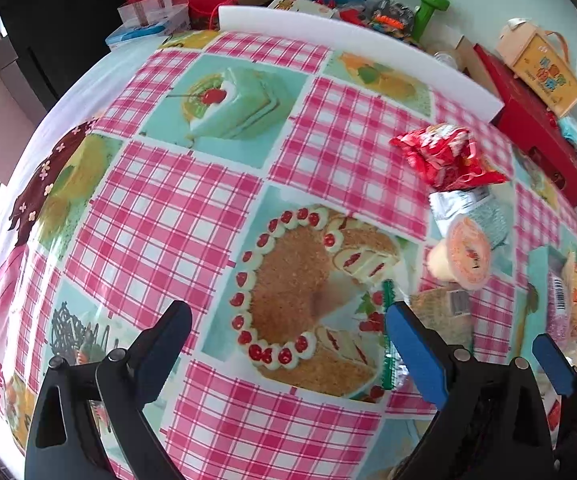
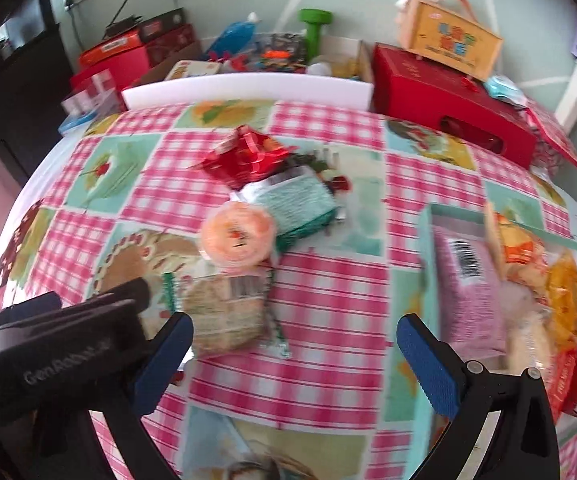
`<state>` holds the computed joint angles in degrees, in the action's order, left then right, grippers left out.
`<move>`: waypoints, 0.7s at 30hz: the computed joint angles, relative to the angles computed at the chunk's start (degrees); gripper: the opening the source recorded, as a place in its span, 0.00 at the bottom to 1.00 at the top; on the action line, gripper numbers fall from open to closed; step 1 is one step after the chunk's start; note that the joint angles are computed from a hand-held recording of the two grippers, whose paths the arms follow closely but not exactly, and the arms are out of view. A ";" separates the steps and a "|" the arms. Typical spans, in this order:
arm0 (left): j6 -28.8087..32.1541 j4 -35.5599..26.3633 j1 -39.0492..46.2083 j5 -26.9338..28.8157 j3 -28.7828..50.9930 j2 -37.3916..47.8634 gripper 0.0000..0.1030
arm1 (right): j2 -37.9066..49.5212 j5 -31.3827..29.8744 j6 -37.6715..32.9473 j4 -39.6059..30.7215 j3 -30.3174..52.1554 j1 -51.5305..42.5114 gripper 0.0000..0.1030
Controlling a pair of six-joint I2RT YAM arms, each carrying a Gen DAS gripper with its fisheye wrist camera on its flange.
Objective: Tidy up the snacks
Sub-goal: 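Move both tools back over the remaining snacks on the tablecloth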
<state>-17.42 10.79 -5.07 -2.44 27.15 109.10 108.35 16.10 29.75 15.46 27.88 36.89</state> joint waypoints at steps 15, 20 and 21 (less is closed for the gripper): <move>-4.99 -0.53 0.10 -9.11 2.88 5.68 0.95 | 11.09 -8.48 -2.31 2.79 6.80 -3.44 1.00; -5.46 -0.18 0.66 -10.27 2.85 6.21 0.95 | 13.19 -9.09 -2.67 4.75 7.60 -4.08 1.00; -5.33 -0.35 0.84 -10.53 3.12 6.31 0.95 | 13.48 -8.89 -2.82 5.28 7.57 -4.28 1.00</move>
<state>-22.75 10.44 -4.23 -12.97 30.27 115.41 121.83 7.21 26.93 20.74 35.45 32.62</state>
